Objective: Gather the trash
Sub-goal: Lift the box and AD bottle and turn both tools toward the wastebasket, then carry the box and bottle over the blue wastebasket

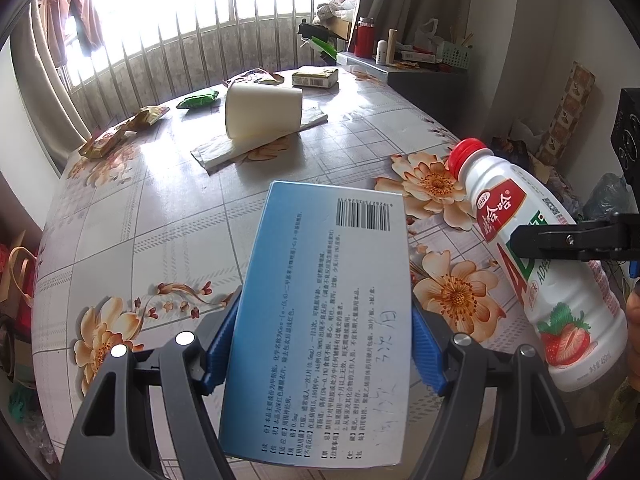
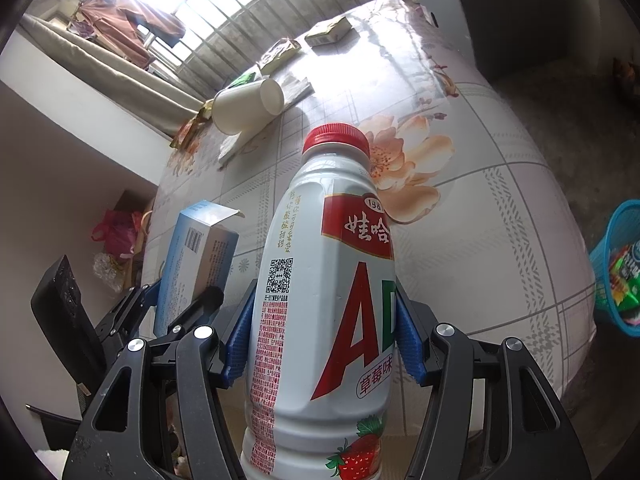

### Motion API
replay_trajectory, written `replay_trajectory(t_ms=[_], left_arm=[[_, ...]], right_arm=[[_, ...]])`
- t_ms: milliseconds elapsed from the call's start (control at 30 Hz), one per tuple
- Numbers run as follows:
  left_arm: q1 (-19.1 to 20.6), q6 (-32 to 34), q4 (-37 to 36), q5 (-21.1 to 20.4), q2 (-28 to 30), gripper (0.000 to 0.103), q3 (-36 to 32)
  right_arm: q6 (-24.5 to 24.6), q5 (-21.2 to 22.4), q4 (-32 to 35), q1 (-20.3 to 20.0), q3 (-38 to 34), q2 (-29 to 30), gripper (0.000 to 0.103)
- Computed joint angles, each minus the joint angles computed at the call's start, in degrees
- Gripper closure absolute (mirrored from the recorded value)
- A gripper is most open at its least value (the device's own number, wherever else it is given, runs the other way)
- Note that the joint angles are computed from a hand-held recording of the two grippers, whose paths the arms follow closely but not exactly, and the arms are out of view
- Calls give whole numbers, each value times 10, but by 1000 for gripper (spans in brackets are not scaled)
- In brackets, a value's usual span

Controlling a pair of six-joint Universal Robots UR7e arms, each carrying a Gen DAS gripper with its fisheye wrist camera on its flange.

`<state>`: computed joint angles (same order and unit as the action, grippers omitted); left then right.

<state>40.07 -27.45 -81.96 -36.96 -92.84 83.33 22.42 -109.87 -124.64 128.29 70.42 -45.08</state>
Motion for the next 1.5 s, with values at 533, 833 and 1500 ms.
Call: replay_trajectory(t_ms=[533,833,1500], left_arm=[[-10,25,-30,-9,-5,31,-1],[-32,41,-33,-15,8,31,-14],[-68,152,-128,-104,106,31,-33]], right_arm=[[50,14,-76,-2,81,-52,46],[69,7,-150,-1,150,-102,46],[134,-54,-297,-12,331,-257,46]])
